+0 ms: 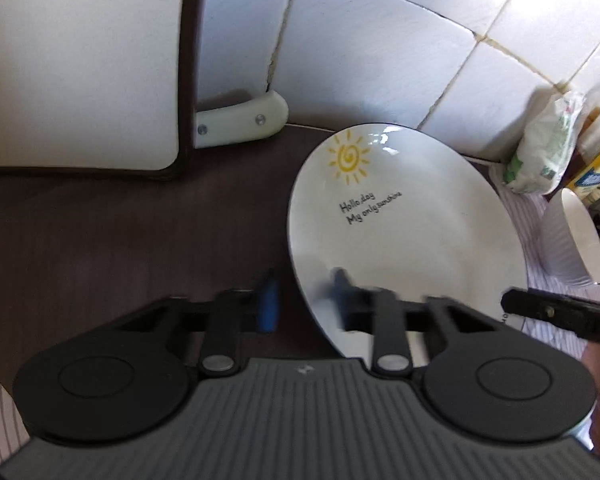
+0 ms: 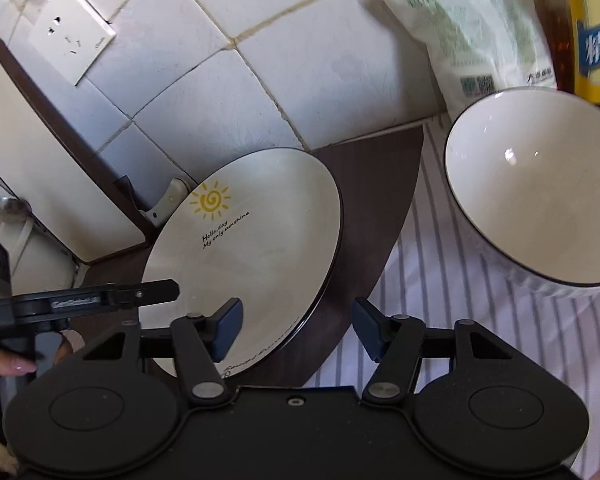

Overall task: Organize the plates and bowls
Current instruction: 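Lift the white sun plate with both tools toward the bunny plate stack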

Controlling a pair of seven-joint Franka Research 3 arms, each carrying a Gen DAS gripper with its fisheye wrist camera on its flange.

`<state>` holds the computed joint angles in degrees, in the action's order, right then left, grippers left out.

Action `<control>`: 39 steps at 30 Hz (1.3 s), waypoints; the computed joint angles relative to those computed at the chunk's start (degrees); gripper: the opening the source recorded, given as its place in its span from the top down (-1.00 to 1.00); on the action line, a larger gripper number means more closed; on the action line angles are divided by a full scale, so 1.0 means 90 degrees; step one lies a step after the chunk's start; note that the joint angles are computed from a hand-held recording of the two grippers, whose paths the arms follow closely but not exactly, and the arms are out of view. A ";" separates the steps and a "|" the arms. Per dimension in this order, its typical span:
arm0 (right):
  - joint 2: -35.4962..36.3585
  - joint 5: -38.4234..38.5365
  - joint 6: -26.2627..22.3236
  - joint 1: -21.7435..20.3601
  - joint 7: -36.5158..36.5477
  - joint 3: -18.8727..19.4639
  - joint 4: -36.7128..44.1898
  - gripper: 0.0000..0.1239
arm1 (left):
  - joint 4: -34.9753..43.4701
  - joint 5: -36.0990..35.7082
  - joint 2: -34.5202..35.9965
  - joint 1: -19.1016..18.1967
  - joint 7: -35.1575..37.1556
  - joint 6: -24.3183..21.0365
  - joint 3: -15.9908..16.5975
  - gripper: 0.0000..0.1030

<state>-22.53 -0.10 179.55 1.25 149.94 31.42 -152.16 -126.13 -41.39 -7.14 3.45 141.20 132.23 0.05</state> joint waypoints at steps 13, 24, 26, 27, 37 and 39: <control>0.0305 -0.1097 -0.0060 -0.1191 0.0791 0.0847 0.0332 0.66 | -0.0180 0.0029 -0.0128 -0.0012 -0.0191 0.0169 -0.0103 0.61; -0.0330 -0.0925 -0.0686 -0.0198 0.1028 -0.0121 0.0320 0.65 | -0.0120 0.0254 -0.0700 -0.0084 -0.0775 -0.0931 0.0284 0.59; -0.0584 -0.0891 -0.0916 0.0038 0.0904 -0.0270 0.0323 0.65 | -0.0161 0.0211 -0.0917 -0.0059 -0.0674 -0.1117 0.0377 0.59; -0.0710 -0.0805 -0.0942 0.0195 0.0874 -0.0384 0.0278 0.65 | -0.0175 0.0238 -0.1036 -0.0051 -0.0634 -0.1200 0.0415 0.59; -0.2150 -0.0367 -0.2032 0.0998 0.0649 -0.0541 0.0223 0.62 | -0.0097 0.0540 -0.2111 -0.0078 -0.0510 -0.2167 0.0899 0.59; -0.2346 -0.0435 -0.2344 0.1017 0.0641 -0.0421 0.0338 0.62 | -0.0121 0.0602 -0.2334 -0.0090 -0.0477 -0.2308 0.0997 0.59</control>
